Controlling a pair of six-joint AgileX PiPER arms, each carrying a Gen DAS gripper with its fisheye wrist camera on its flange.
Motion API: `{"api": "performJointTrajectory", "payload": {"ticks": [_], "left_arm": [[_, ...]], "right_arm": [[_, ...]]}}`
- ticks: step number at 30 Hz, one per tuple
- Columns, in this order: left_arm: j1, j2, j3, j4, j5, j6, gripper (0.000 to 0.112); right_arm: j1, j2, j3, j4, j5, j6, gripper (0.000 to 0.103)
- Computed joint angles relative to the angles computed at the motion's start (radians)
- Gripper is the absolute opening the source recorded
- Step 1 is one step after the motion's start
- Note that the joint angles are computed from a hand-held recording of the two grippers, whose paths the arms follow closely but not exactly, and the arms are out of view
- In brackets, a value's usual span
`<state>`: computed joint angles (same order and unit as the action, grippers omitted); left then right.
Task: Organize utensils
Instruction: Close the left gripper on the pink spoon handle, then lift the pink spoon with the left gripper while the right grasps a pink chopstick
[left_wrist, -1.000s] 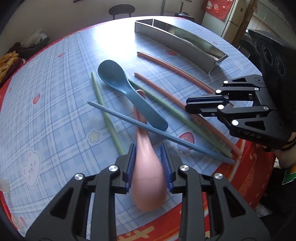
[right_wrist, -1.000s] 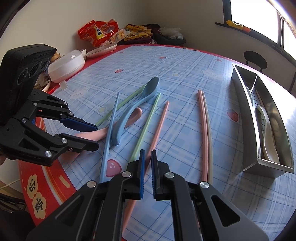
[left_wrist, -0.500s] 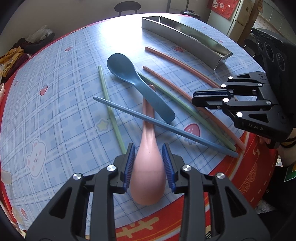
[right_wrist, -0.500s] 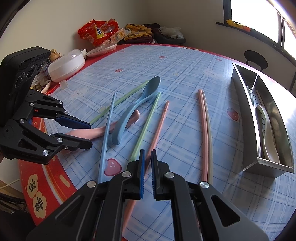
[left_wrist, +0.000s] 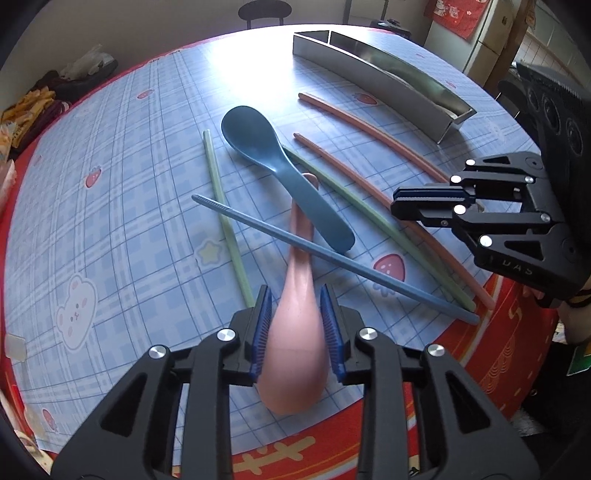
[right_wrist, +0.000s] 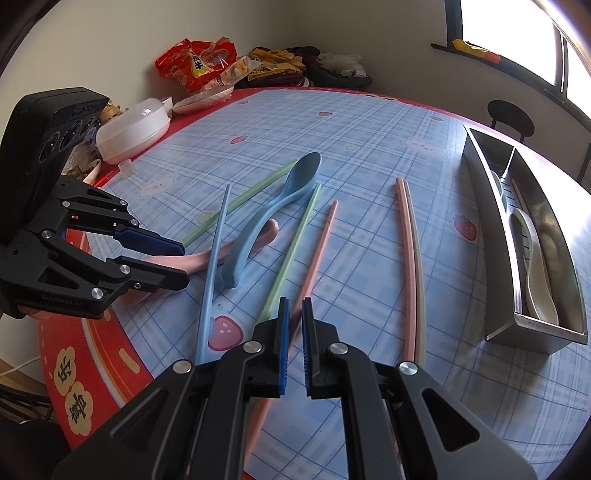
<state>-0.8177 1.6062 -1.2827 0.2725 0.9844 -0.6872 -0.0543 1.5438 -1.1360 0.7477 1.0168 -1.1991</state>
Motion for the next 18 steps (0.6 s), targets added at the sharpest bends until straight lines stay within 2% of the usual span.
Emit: {"api": "performJointTrajectory", "payload": {"ticks": [5,9,15,18], "left_arm": [[-0.072,0.004,-0.001,0.116,0.045,-0.118,0.025],[-0.101,-0.033,0.003,0.187,0.093,-0.188,0.008],[-0.112,-0.038,0.015,0.183,0.097,-0.175,0.008],[-0.096,-0.046,0.021,0.146,0.071,-0.148,0.008]], "right_arm": [[0.000,0.002,-0.004,-0.004,0.003,0.004,0.007],[0.007,0.002,-0.004,-0.012,-0.001,0.009,0.009],[0.011,-0.001,0.001,-0.014,-0.009,0.010,0.009],[0.011,0.000,0.000,-0.014,-0.009,0.009,0.009]]}}
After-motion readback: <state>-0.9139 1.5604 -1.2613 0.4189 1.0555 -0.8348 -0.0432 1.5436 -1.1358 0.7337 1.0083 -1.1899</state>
